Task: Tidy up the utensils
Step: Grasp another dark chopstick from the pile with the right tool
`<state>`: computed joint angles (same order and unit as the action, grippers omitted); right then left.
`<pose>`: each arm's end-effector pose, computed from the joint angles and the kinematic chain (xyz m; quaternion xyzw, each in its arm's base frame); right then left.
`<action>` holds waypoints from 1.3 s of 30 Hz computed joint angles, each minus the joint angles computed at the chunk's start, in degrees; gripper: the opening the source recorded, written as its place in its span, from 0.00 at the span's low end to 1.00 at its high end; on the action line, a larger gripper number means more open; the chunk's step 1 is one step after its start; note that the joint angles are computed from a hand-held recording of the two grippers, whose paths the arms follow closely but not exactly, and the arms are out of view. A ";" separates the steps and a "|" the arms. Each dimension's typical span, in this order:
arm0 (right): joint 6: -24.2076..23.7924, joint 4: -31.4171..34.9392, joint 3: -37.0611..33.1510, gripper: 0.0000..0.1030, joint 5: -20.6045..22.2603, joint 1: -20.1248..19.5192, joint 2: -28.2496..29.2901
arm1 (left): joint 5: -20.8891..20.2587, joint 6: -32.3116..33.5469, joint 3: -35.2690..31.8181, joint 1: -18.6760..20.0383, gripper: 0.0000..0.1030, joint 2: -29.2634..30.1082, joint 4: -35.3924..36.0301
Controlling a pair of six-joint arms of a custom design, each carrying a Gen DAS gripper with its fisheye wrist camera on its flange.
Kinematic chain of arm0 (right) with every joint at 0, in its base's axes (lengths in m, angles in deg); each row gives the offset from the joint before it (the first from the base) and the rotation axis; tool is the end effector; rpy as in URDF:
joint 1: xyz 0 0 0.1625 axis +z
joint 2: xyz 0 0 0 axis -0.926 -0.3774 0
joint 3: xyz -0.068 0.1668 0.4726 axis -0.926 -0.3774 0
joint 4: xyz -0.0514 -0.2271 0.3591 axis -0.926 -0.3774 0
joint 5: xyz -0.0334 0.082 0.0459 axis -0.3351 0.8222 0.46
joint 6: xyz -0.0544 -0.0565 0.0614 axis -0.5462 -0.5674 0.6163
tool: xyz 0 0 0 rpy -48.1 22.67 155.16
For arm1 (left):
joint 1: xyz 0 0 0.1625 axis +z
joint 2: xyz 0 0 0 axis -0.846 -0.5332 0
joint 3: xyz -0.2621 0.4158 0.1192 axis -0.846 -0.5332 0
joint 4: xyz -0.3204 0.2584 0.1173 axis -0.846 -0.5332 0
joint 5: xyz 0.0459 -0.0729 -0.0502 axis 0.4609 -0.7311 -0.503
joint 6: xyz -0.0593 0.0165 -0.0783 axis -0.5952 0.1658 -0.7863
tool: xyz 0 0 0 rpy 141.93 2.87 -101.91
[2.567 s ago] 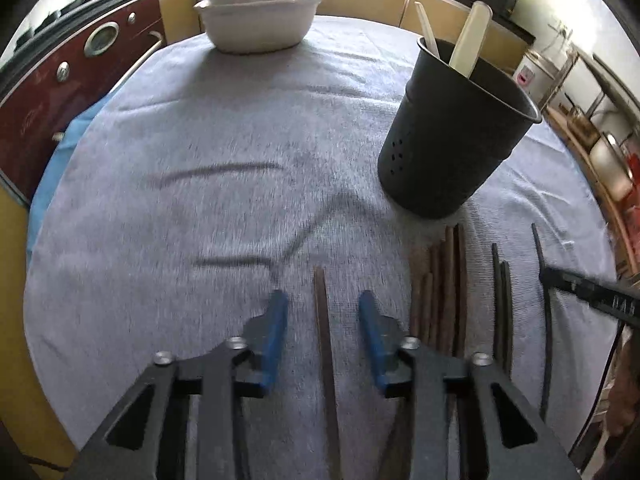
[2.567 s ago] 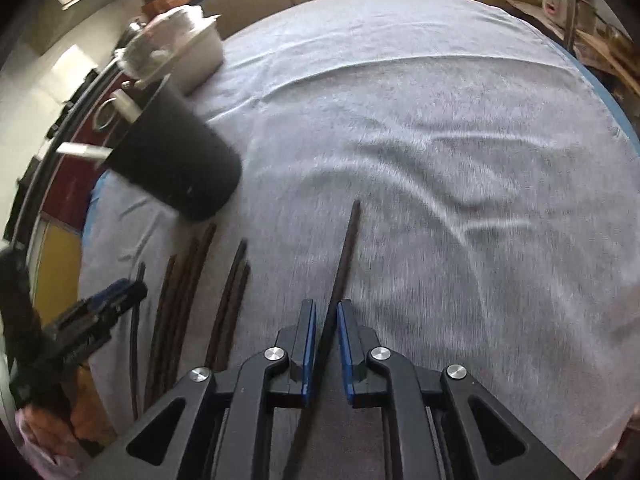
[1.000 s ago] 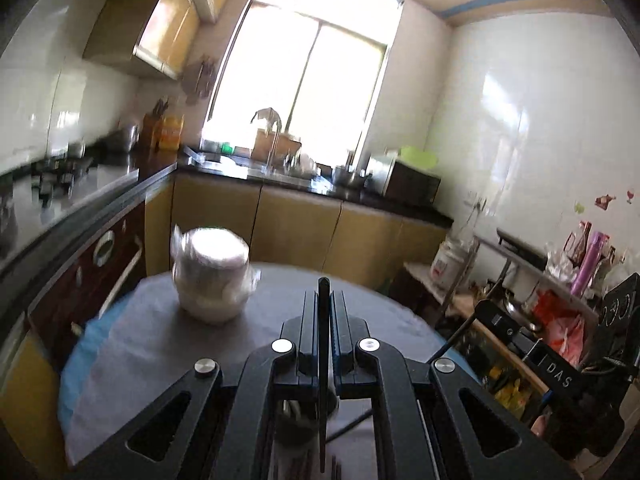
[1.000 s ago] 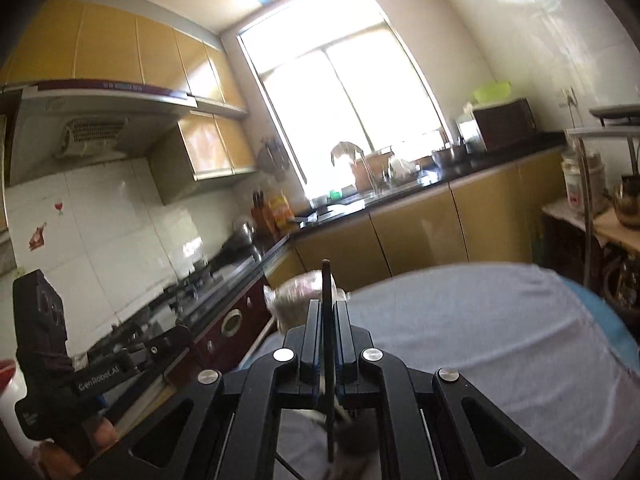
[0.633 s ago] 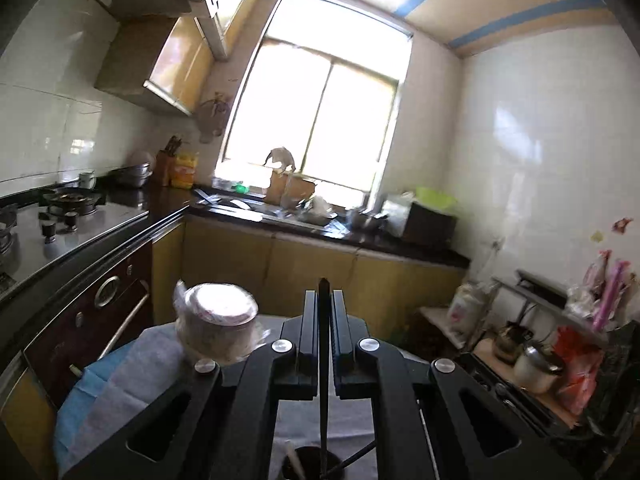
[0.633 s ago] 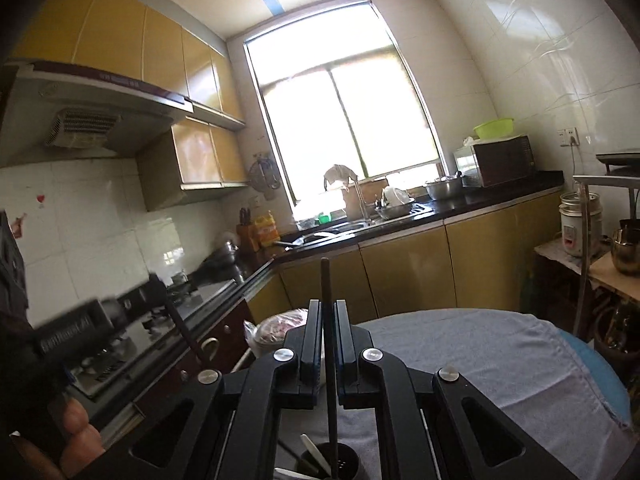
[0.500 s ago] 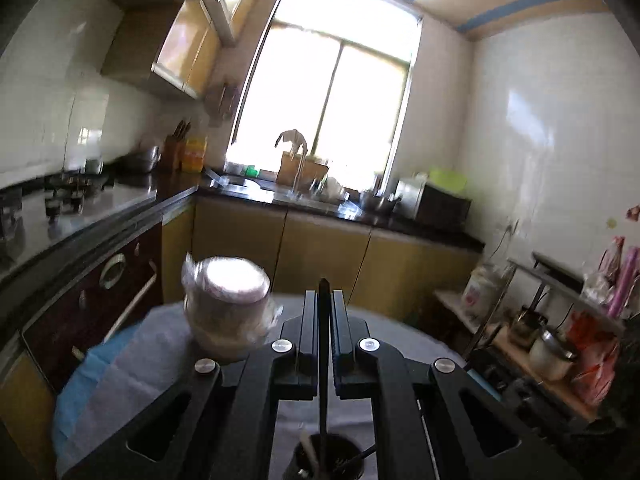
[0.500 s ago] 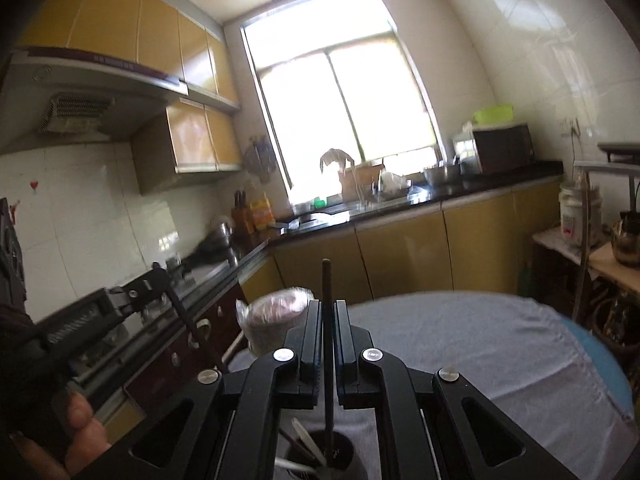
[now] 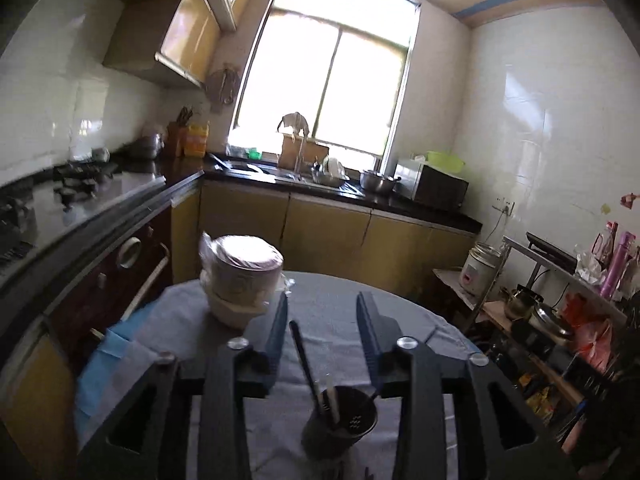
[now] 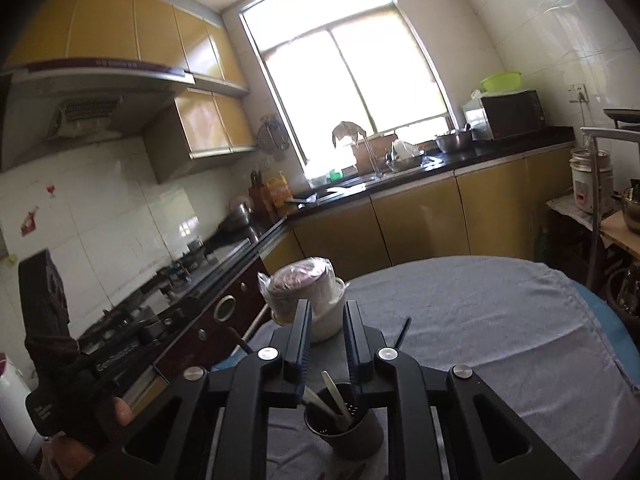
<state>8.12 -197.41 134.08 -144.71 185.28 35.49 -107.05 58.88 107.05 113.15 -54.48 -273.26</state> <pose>0.4757 -0.6668 0.1503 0.2923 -0.8335 0.4672 0.0401 -0.1776 -0.6229 0.4664 0.1212 0.7707 -0.5700 0.2578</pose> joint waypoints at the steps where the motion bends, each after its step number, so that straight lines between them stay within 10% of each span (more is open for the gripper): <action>1: 0.36 -0.59 1.30 0.19 0.17 0.00 -0.85 | 1.28 0.68 1.19 -0.46 0.41 -0.64 -0.54; 7: 4.28 4.52 8.30 0.24 -2.38 -1.38 -4.97 | 6.75 -9.89 11.14 -0.16 0.46 -6.06 10.74; 12: 12.35 19.97 10.09 0.24 -5.49 -4.29 -4.96 | 3.88 -29.80 17.14 3.24 0.46 -10.12 31.05; 20: 14.03 30.95 10.03 0.24 -9.43 -5.17 -0.68 | 0.96 -41.10 23.50 4.26 0.46 -11.70 39.58; 39: 2.13 24.08 10.23 0.25 -23.59 -2.72 3.43 | -9.67 -40.80 24.85 3.12 0.45 -10.47 39.85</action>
